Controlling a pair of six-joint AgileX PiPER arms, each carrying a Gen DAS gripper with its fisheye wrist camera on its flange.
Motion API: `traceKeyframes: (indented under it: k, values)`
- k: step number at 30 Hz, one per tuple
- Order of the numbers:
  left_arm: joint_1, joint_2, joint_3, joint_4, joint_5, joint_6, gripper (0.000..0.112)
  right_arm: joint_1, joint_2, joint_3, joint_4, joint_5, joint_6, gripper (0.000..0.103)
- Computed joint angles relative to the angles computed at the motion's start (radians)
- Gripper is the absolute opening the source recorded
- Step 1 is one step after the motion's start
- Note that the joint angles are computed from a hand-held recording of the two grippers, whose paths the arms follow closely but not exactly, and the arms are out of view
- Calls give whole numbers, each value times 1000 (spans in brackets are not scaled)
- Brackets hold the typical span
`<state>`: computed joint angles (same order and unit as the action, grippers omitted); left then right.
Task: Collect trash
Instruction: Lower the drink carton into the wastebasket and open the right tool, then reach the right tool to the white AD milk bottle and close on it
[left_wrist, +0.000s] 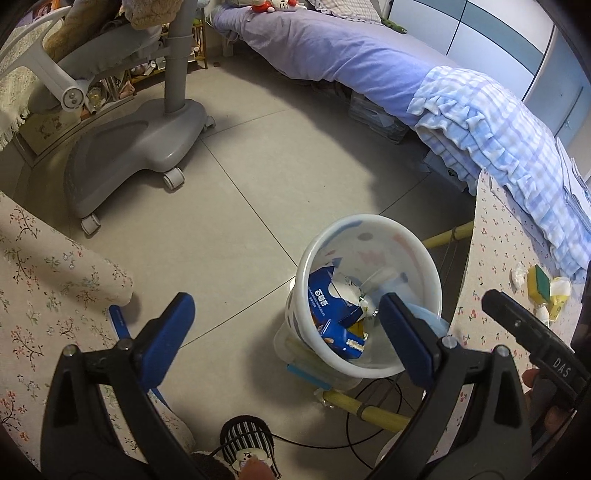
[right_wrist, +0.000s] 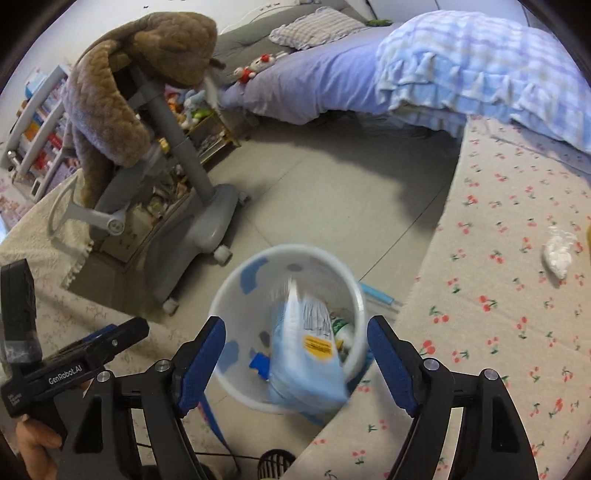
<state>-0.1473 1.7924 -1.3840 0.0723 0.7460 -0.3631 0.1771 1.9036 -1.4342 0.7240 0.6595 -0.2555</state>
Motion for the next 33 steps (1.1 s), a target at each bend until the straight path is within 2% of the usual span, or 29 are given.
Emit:
traceKeyframes:
  k: [11,24,33]
  values:
    - [-39,-10,12,-62,-6,56,100,-105,-153,129,-114,10,22,83]
    - [-173,10,-25,-69,-4,17,100,-422,-329,327,-109,72,-149,84]
    - [-302,69,-103,-19,7,-71,100,-628,-358,386,-88,124,-268,84]
